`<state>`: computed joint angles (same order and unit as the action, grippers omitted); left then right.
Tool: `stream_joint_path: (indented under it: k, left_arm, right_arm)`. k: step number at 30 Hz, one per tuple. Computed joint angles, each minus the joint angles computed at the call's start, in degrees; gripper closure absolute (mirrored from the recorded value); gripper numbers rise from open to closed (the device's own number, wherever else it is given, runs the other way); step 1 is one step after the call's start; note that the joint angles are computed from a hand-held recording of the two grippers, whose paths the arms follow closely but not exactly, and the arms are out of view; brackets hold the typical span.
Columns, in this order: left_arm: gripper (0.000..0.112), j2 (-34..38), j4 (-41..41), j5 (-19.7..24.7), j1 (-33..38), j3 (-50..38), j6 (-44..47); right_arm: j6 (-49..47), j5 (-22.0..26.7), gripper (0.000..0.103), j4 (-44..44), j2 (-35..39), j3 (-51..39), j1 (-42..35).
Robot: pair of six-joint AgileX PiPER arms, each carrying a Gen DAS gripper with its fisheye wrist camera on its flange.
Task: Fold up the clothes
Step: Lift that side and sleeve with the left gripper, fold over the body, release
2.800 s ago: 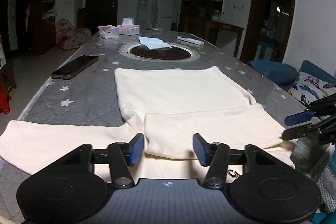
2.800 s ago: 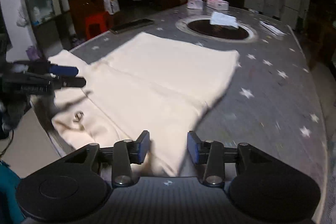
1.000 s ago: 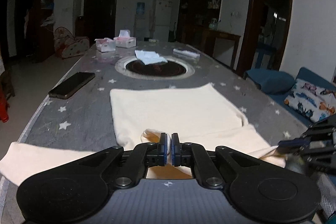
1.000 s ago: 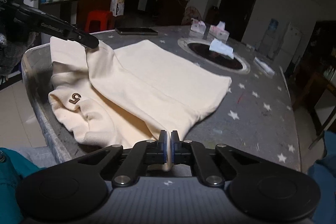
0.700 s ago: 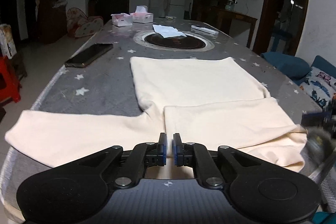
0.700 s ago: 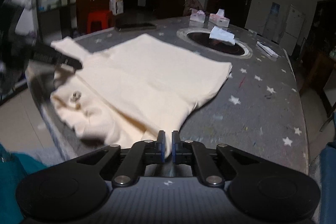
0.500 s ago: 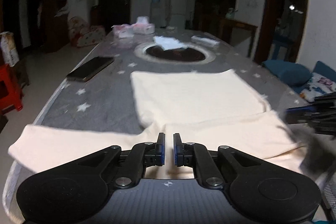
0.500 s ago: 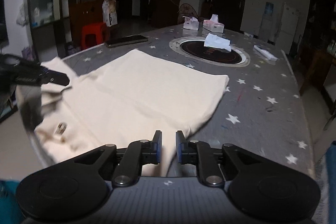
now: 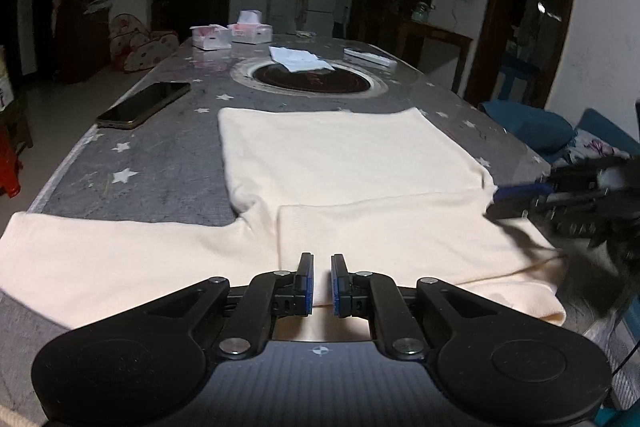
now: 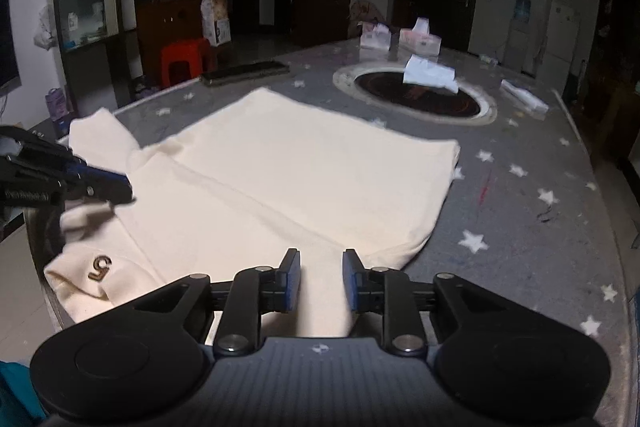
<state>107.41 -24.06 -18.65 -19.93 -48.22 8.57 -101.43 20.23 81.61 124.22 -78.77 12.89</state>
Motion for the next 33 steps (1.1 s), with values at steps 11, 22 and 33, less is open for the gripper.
stream_joint_path:
  k: [11,22,33]
  left_arm:
    - [0.087,-3.8,-31.5,-9.9,3.9,5.1,21.6]
    - [0.062,-1.4,-45.3,-17.0,12.3,4.3,26.8]
    - [0.096,1.5,-34.0,-13.2,18.0,3.9,15.1]
  right_arm:
    - [-4.4,2.0,0.06,4.1,-2.6,2.9,0.5]
    - [-5.2,1.9,0.05,5.4,-3.8,4.2,1.0]
    - [-9.0,1.6,0.048,9.7,-5.2,6.3,1.1]
